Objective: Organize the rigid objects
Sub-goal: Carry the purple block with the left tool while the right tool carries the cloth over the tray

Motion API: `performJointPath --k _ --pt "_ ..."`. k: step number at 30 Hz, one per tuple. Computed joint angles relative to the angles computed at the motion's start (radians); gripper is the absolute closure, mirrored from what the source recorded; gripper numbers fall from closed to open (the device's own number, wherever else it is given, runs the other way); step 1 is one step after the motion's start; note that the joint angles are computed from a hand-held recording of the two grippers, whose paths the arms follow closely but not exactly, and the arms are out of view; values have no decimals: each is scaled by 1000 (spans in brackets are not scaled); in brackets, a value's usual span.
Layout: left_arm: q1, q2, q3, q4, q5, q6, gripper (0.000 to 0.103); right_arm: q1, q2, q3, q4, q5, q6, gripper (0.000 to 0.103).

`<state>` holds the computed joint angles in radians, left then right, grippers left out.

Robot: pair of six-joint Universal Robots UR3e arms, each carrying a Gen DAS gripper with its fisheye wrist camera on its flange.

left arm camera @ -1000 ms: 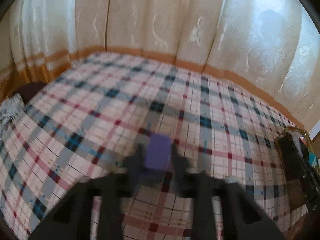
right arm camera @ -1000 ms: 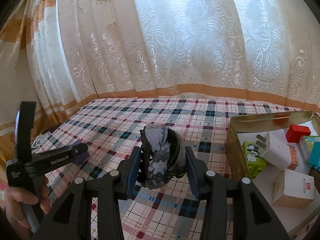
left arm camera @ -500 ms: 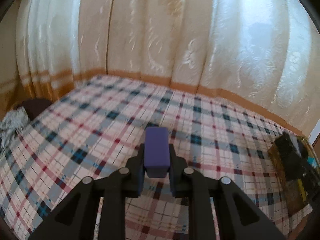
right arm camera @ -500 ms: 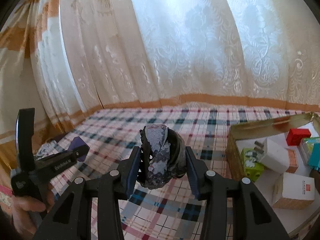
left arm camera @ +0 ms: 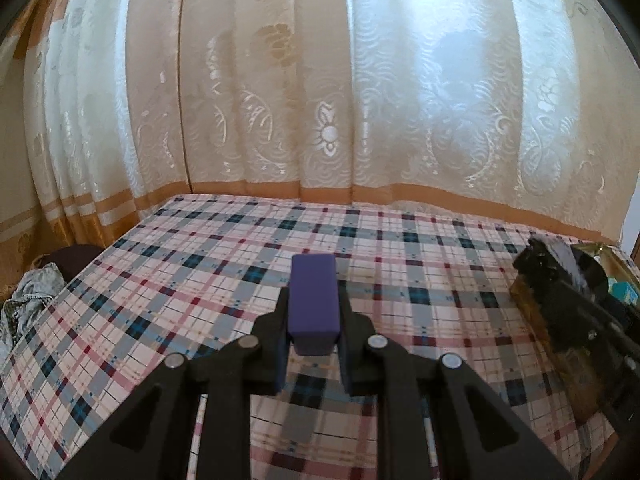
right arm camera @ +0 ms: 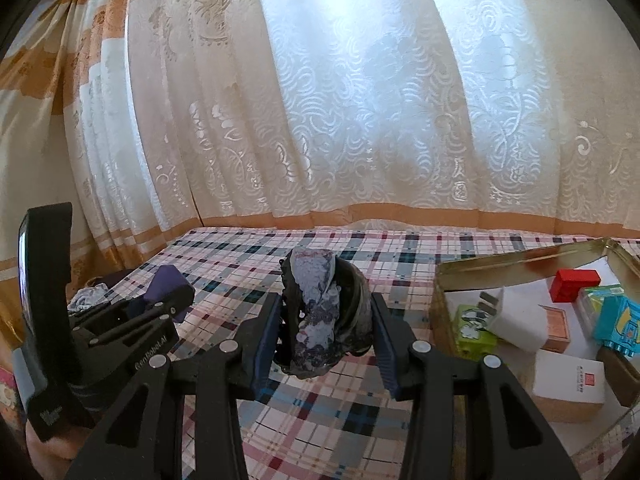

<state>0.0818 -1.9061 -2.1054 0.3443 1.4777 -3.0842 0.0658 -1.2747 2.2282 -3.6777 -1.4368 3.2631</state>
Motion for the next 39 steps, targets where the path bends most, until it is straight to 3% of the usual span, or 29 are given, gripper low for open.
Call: performJointPath --k 11,16,22,39 --pt "-157 -12 6 36 144 -41 85 -92 -91 128 -62 81 -29 57" --pt "-173 -2 5 29 125 -75 85 -152 -128 172 -66 144 -40 57" --pt "-176 20 -8 23 78 -114 85 -280 -196 250 -68 303 -59 57" --pt "-330 1 86 -27 192 -139 85 -479 -319 352 -49 441 -127 57"
